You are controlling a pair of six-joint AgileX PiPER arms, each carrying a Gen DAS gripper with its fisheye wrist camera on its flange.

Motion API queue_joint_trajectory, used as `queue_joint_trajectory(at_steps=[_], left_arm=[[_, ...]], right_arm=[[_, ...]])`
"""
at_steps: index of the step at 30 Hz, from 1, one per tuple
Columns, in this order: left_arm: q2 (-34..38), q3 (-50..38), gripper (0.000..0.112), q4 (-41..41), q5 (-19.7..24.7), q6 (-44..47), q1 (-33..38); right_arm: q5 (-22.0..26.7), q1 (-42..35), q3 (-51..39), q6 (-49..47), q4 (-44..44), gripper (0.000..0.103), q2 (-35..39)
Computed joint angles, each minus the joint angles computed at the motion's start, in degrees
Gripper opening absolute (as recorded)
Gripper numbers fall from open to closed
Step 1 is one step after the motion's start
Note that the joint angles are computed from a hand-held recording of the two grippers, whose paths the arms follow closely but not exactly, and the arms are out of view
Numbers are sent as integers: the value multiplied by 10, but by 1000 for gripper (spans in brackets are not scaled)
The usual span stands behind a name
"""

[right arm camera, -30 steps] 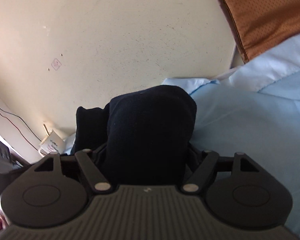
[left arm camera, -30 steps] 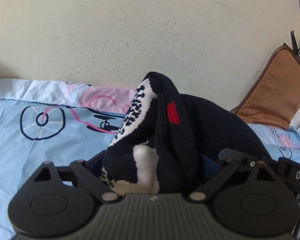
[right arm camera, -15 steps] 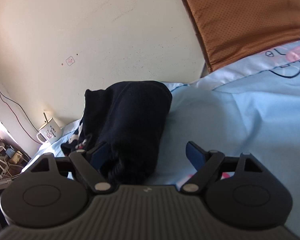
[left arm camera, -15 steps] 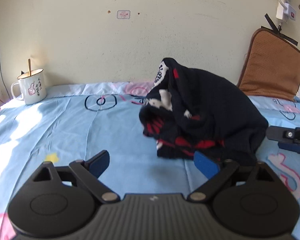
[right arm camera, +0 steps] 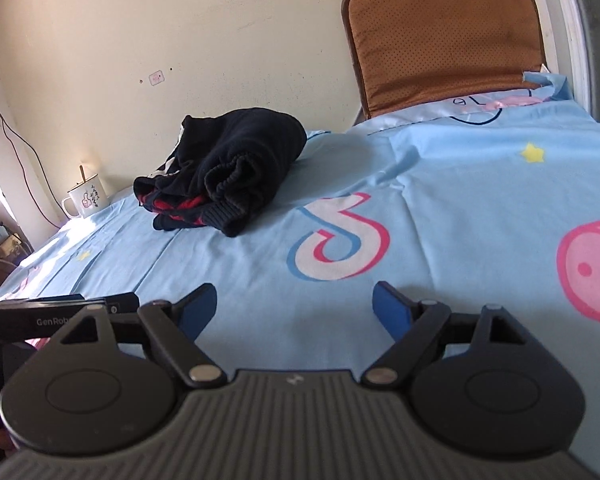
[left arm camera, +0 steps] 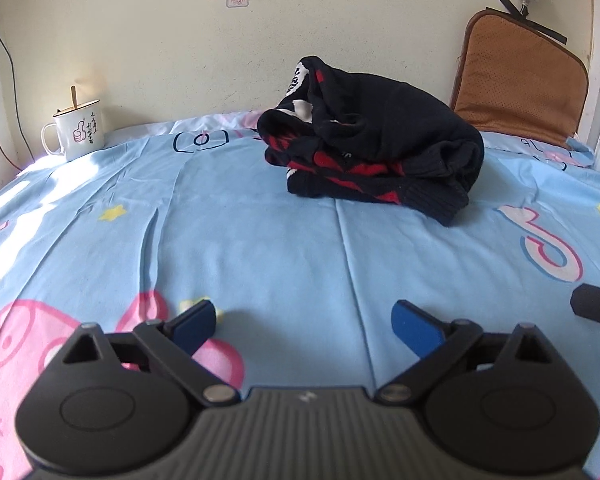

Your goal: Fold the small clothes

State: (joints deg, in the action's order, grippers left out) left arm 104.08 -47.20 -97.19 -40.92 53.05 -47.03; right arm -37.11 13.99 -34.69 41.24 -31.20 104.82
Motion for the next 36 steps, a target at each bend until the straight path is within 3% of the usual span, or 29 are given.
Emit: queue_joint_trajectory(at_steps=[21,28,36], left_arm=[[4,-3,100,-6,-5,2,1],[2,1,101,2,-14,-13,-5],[3,8,101,25,-35,-34,-18]], right_arm=[[-23,-3,14,-11,2,88,0],[-86,22,54,-115,80,88,-9],[-89,24,55,-117,95,88,-10]])
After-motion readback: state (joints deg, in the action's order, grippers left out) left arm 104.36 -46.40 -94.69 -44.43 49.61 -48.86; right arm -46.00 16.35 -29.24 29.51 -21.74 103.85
